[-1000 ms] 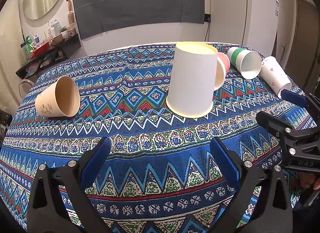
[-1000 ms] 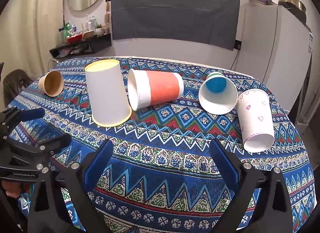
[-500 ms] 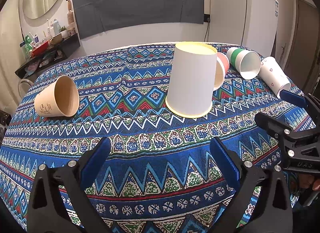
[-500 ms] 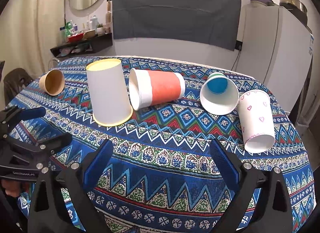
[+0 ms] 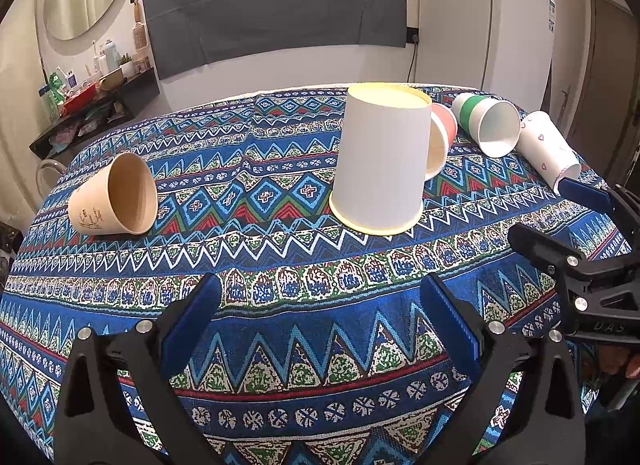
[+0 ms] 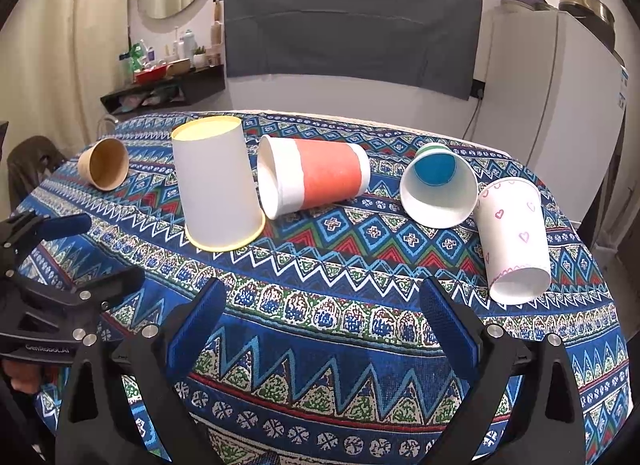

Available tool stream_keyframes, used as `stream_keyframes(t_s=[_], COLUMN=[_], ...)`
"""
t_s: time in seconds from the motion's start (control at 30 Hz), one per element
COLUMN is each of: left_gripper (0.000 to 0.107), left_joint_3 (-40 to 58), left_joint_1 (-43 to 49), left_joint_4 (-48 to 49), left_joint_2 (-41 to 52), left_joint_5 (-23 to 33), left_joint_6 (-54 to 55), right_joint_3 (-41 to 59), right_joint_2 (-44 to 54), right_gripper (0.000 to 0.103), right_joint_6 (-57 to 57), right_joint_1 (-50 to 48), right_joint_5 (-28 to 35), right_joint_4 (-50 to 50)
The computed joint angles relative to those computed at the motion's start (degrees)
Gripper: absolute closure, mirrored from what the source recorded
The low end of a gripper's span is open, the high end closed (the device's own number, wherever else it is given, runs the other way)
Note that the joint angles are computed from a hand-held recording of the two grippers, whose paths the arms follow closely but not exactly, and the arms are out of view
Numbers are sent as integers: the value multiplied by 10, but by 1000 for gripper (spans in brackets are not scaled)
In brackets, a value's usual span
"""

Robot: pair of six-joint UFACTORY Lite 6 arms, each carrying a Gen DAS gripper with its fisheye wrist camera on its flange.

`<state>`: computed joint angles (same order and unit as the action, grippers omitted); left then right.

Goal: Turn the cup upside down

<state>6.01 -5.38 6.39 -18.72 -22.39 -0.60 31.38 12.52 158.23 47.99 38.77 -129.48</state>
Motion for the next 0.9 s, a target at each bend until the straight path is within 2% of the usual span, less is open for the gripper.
stream_keyframes(t_s=[0.9], left_gripper=[10], left_joint_3=[17], left_joint_1=[29], left_joint_4=[67], left_joint_2=[31], left_joint_5=[-4], left_joint_6=[-51], right_joint_3=[-1], right_joint_2=[3], right_gripper=[10], right_joint_6=[7], right_joint_1=[1], right_joint_5=[2], right_joint_4=[-2])
